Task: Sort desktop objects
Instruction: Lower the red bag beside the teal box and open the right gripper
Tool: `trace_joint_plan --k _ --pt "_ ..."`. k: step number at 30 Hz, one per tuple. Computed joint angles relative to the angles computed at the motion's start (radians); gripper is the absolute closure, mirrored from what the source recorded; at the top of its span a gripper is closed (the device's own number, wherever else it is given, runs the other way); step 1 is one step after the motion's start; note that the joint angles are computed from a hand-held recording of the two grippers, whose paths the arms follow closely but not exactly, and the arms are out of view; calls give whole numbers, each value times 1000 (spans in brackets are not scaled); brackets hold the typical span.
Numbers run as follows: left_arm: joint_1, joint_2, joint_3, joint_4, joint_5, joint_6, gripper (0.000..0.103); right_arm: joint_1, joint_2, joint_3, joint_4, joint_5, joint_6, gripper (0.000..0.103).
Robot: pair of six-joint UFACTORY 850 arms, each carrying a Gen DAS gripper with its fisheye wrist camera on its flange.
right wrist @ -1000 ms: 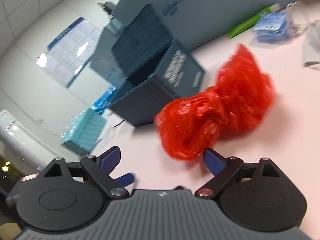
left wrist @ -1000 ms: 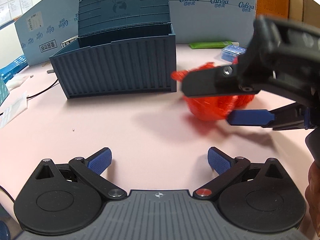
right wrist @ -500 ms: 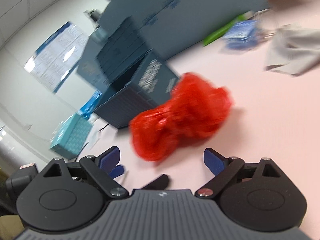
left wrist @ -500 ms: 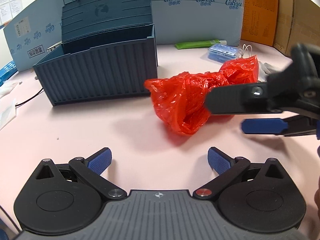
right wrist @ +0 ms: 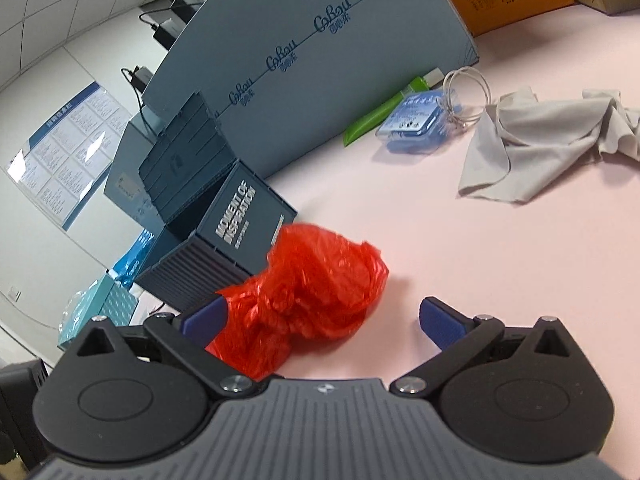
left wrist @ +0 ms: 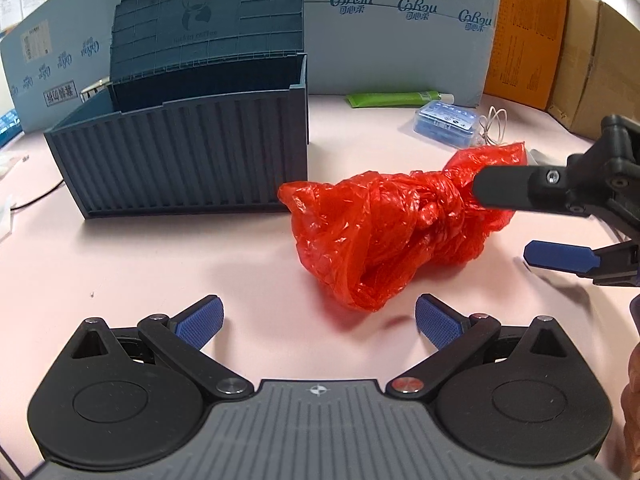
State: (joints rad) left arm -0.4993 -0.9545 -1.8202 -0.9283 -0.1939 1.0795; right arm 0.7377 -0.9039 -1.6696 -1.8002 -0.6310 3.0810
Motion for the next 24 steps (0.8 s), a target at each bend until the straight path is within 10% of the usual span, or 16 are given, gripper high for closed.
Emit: trace_joint_plan --k 6,24 --pt "9 -6 -16 -133 -30 129 0 -11 -9 -29 56 -11 -31 0" --pt "1 -66 -125 119 -56 -64 0 -36 -68 -157 294 19 -316 0"
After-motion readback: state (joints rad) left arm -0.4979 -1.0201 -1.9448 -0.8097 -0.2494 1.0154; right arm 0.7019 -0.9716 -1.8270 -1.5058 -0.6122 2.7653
